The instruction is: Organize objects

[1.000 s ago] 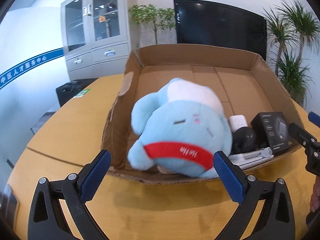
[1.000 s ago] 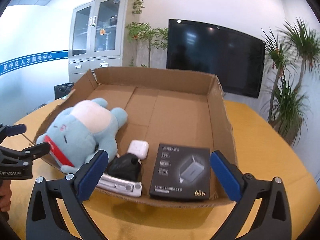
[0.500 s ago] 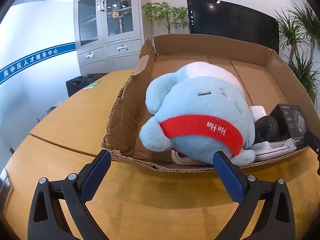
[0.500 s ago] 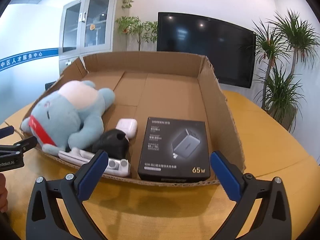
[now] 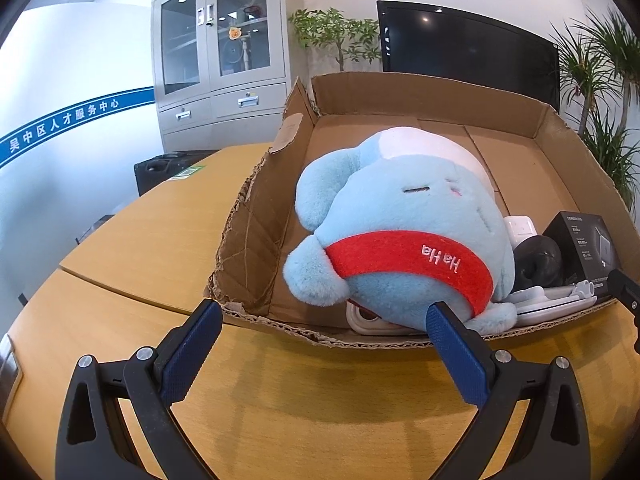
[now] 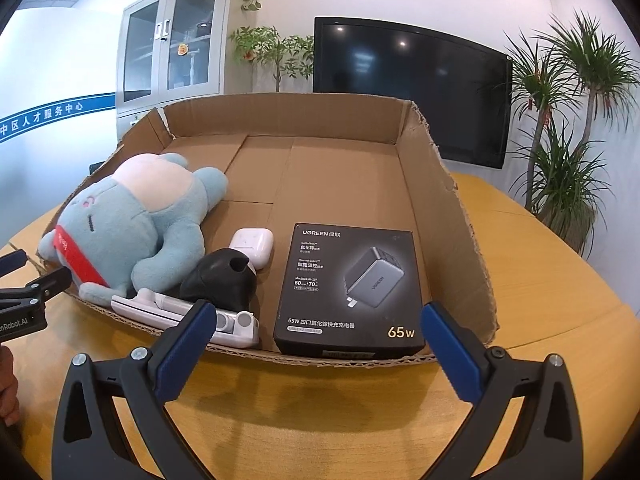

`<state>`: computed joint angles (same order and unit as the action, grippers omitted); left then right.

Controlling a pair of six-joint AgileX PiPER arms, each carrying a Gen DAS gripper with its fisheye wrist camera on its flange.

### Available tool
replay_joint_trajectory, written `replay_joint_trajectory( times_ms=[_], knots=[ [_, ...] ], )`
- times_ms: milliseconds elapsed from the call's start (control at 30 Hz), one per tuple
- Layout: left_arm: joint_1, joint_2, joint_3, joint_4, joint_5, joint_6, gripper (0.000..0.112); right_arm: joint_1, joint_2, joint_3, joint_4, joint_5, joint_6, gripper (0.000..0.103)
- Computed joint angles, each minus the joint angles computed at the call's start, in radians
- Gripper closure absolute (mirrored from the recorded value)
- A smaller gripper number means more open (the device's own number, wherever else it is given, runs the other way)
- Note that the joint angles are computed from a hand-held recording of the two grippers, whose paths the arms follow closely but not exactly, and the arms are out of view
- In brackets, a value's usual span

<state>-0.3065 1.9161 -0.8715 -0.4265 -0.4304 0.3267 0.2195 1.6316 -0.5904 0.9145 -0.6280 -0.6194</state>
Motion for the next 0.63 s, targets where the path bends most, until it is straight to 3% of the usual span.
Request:
replay_joint_trajectory(
  times_ms=[500, 633],
  knots=[
    [-0.001, -0.004, 0.0, -0.026, -0.002, 0.023, 0.009, 0.022, 0.001, 0.008, 0.014, -0.054, -0.003, 0.001],
    [-0.006, -0.006, 0.013, -0.047, -0.041, 0.035, 0.009, 0.024, 0.001, 0.011, 0.004, -0.064, 0.005, 0.001]
  ],
)
